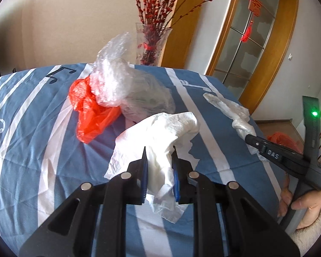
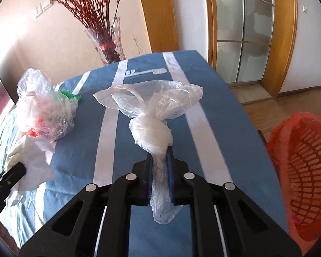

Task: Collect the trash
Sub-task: 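Carry both bags over the red wastebasket and open both tools to drop them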

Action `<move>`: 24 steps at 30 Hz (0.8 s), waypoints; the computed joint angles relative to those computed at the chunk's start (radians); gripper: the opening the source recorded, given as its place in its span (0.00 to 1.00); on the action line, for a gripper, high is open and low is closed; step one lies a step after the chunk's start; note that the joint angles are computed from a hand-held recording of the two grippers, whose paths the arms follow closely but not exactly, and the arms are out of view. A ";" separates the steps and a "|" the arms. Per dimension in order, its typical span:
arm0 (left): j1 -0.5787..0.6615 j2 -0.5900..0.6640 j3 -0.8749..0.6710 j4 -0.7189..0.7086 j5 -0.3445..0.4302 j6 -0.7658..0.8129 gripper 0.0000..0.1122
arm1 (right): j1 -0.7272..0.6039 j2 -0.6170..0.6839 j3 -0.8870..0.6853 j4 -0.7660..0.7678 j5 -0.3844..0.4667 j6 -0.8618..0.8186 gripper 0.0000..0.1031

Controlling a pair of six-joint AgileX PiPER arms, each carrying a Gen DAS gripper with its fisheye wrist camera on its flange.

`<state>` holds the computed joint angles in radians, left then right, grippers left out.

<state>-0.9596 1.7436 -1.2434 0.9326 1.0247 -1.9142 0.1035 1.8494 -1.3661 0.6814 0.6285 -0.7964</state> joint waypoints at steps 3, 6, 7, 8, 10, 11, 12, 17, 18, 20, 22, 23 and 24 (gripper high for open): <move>-0.006 0.017 -0.029 -0.001 -0.002 0.013 0.17 | -0.048 -0.047 0.045 0.063 0.014 -0.077 0.12; -0.010 0.037 -0.062 -0.004 -0.007 0.027 0.17 | -0.101 -0.079 0.073 0.111 0.038 -0.134 0.12; -0.010 0.042 -0.070 -0.004 -0.012 0.033 0.17 | -0.122 -0.090 0.080 0.125 0.049 -0.151 0.12; -0.011 0.050 -0.081 -0.005 -0.013 0.039 0.17 | -0.144 -0.100 0.088 0.137 0.058 -0.167 0.12; -0.016 0.068 -0.109 -0.007 -0.016 0.053 0.17 | -0.178 -0.114 0.101 0.155 0.069 -0.194 0.12; -0.019 0.080 -0.128 -0.010 -0.016 0.062 0.17 | -0.197 -0.122 0.109 0.166 0.073 -0.210 0.12; -0.018 0.085 -0.135 -0.011 -0.020 0.068 0.17 | -0.210 -0.126 0.112 0.174 0.077 -0.221 0.12; -0.021 0.139 -0.216 -0.029 -0.036 0.113 0.17 | -0.293 -0.148 0.135 0.211 0.107 -0.270 0.12; -0.020 0.152 -0.237 -0.035 -0.042 0.124 0.17 | -0.311 -0.152 0.138 0.218 0.112 -0.282 0.12; -0.021 0.181 -0.281 -0.046 -0.044 0.151 0.17 | -0.344 -0.156 0.139 0.227 0.121 -0.299 0.12; -0.021 0.212 -0.330 -0.058 -0.049 0.182 0.17 | -0.371 -0.155 0.138 0.237 0.131 -0.312 0.12; -0.020 0.222 -0.346 -0.062 -0.052 0.193 0.17 | -0.387 -0.152 0.134 0.241 0.139 -0.315 0.12; -0.021 0.242 -0.378 -0.069 -0.053 0.213 0.17 | -0.397 -0.150 0.131 0.241 0.144 -0.315 0.12</move>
<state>-0.9808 1.9853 -1.6218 0.8632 0.9713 -1.7016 -0.2938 1.6991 -1.2348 0.9226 0.7729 -1.1114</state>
